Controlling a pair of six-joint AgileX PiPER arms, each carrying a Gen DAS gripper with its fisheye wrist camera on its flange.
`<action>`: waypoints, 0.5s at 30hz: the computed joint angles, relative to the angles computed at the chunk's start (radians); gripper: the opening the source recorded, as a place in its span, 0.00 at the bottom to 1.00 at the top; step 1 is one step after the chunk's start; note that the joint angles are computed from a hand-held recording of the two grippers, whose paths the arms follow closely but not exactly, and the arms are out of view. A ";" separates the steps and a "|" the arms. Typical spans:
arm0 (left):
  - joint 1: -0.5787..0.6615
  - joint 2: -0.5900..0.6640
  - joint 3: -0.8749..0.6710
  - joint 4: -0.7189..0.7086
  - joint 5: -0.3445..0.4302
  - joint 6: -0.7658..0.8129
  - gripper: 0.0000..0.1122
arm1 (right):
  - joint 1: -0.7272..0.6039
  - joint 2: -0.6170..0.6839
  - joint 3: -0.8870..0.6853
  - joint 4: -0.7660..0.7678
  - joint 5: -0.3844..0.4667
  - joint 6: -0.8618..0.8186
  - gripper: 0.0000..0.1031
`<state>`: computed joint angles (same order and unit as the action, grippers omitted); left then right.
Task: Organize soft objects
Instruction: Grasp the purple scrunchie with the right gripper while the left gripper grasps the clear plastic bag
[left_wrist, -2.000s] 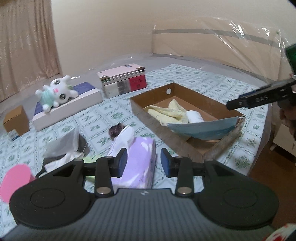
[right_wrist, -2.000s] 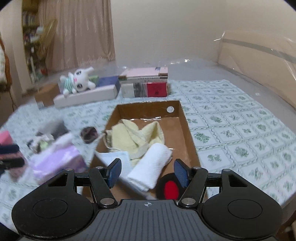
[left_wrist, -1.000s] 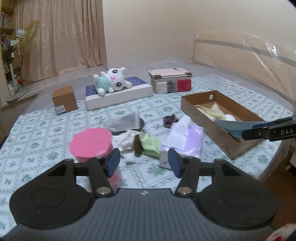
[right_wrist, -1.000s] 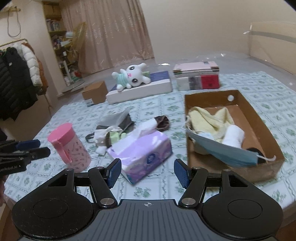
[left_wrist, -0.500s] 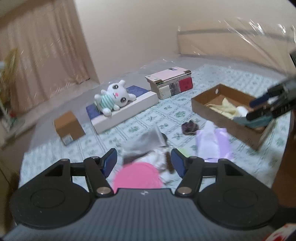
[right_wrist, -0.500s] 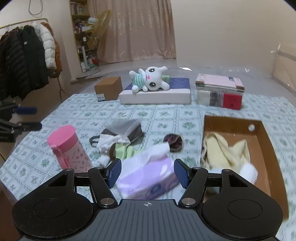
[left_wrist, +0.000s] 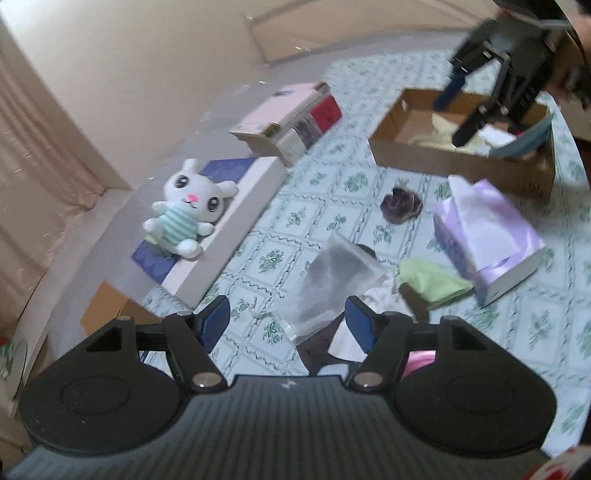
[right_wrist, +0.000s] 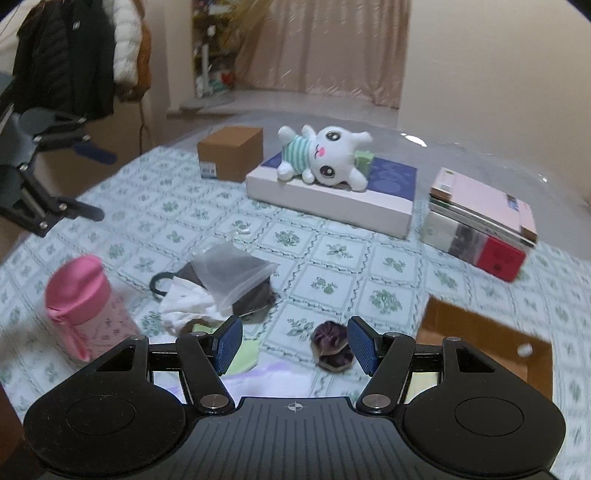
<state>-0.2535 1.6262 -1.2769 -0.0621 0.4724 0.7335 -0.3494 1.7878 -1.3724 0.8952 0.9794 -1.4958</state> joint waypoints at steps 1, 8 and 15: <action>0.010 0.038 -0.033 -0.024 0.007 0.043 0.59 | 0.018 0.030 -0.039 -0.022 -0.001 0.019 0.61; 0.056 0.301 -0.283 -0.134 0.097 0.250 0.59 | 0.131 0.255 -0.309 -0.249 0.005 0.147 0.61; 0.072 0.513 -0.484 -0.185 0.215 0.333 0.59 | 0.211 0.473 -0.563 -0.440 0.063 0.324 0.61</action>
<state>-0.1812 2.1397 -1.7611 -0.2476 0.6876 1.0665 -0.1387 2.2608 -1.9359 0.4550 1.0421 -1.1719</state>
